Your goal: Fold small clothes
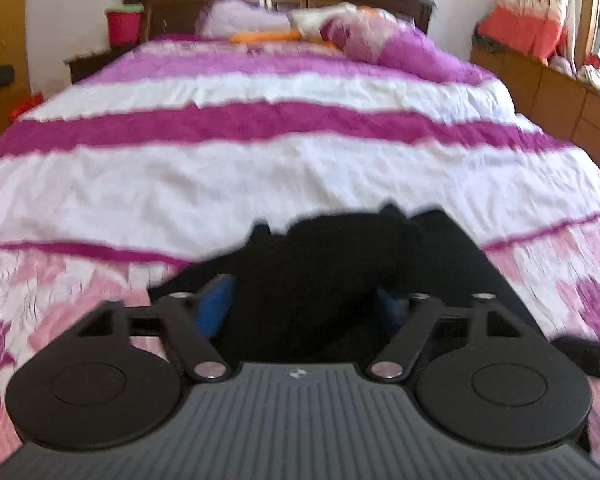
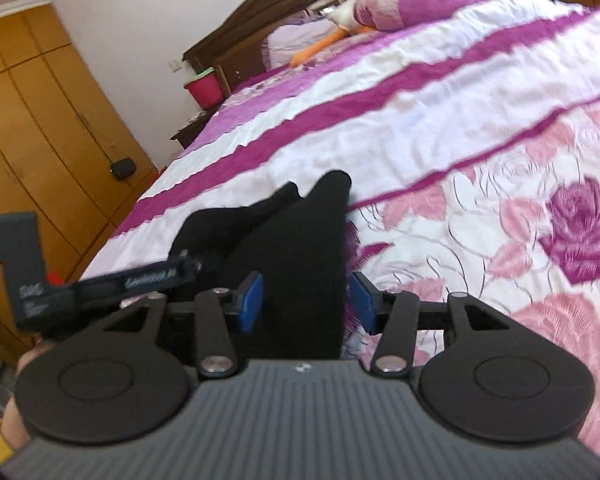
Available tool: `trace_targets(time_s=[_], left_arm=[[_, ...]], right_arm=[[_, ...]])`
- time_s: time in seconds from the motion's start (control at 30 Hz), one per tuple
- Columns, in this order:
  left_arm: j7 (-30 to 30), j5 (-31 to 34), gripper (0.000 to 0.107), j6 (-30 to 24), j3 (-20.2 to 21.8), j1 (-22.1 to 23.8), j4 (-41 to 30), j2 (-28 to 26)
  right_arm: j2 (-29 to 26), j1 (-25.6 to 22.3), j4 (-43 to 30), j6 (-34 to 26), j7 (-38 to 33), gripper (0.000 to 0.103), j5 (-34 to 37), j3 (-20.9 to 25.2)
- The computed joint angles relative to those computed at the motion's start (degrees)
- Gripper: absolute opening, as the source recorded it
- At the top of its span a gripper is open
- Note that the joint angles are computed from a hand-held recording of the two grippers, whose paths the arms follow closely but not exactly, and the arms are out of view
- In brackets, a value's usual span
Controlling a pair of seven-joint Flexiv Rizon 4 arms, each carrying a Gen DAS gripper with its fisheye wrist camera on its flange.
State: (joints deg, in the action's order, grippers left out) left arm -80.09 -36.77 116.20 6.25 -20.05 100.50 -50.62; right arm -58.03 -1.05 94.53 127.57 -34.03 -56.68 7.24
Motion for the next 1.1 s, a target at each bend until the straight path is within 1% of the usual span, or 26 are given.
trace_targets(time_s=[0.03,0.07,0.1,0.13,0.2,0.23,0.27,0.33,0.37,0.5,0.57,0.6,0.63,0.73,0.8,0.83,0.9,0.97,1.03,1.1], left_arm=[[-1.39,-0.38,0.038,1.71,-0.35,0.4,-0.12,-0.46],[-3.17,-1.19,0.034,2.87,-1.23,1.14,0.08,-0.58],[-5.25,-1.55,0.023,3.77,-2.62,2.38,0.44,-0.63],[-6.95,-2.19,0.018,3.95,-3.53,3.34,0.96,-0.5],[-9.51,-5.37,0.018,3.65,-3.41,3.3,1.68,-0.69],[-11.4,-4.81,0.018,4.11,-4.57,4.52,2.64,-0.41],[-14.01,-1.63,0.018,5.44,-6.96,7.21,4.19,0.16],[-20.56,7.3,0.019,8.8,-12.36,13.78,7.54,1.17],[-23.2,10.08,0.019,10.31,-13.44,15.42,8.99,1.63],[-30.76,21.29,0.02,13.67,-16.16,20.48,14.28,4.0],[-34.04,26.52,0.026,14.33,-17.43,22.62,16.35,4.94],[-35.53,29.08,0.031,14.25,-18.17,23.77,17.06,5.2],[-36.58,30.22,0.037,14.41,-18.13,23.7,17.79,5.55],[-37.32,32.58,0.045,14.24,-17.06,22.3,18.39,5.96],[-37.09,33.0,0.046,15.28,-16.03,20.69,18.31,5.6],[-37.01,33.86,0.046,15.99,-15.96,20.52,18.14,5.29],[-36.88,34.9,0.048,15.68,-16.15,20.52,17.54,4.75],[-37.42,34.63,0.05,15.35,-16.43,20.31,17.06,3.92],[-38.53,35.17,0.051,16.52,-17.02,20.52,16.32,2.27],[-37.89,34.02,0.051,17.57,-15.78,18.88,15.44,1.01]], right_arm=[[-0.62,-0.54,-0.65,-0.21,1.03,0.052,-1.13,0.48],[-1.17,-1.04,-1.32,-0.23,1.98,0.052,-2.43,0.78],[-1.61,-1.27,-1.77,0.05,2.57,0.052,-3.27,0.75],[-1.95,-1.26,-2.16,0.34,3.01,0.052,-3.81,0.52],[-2.32,-0.93,-2.62,0.93,3.64,0.052,-4.42,-0.13],[-2.6,-0.88,-2.95,1.29,4.14,0.052,-5.01,-0.36],[-2.78,-0.78,-3.17,1.69,4.63,0.052,-5.49,-0.65],[-2.84,-0.26,-3.18,2.54,5.0,0.052,-5.74,-1.54],[-2.74,0.07,-3.01,2.87,4.96,0.052,-5.5,-2.02],[-2.53,0.43,-2.8,3.94,5.95,0.052,-5.87,-3.0],[-2.04,0.93,-2.13,4.23,5.67,0.052,-5.03,-3.6],[-1.68,1.26,-1.55,4.24,5.23,0.052,-4.24,-3.83],[-1.4,1.45,-1.04,4.31,4.77,0.052,-3.66,-3.92],[-1.01,1.64,-0.15,4.35,3.66,0.052,-2.46,-3.79],[-0.64,1.53,0.58,4.35,3.09,0.052,-2.36,-3.61],[-0.41,1.5,0.99,4.38,2.68,0.052,-2.24,-3.56],[-0.05,1.59,1.7,4.49,1.6,0.052,-1.54,-3.51],[0.19,1.64,2.18,4.36,0.8,0.052,-0.69,-3.28],[0.2,1.45,2.34,4.16,0.5,0.052,-0.56,-2.89],[0.07,1.29,2.31,3.79,0.45,0.052,-0.57,-2.57]])
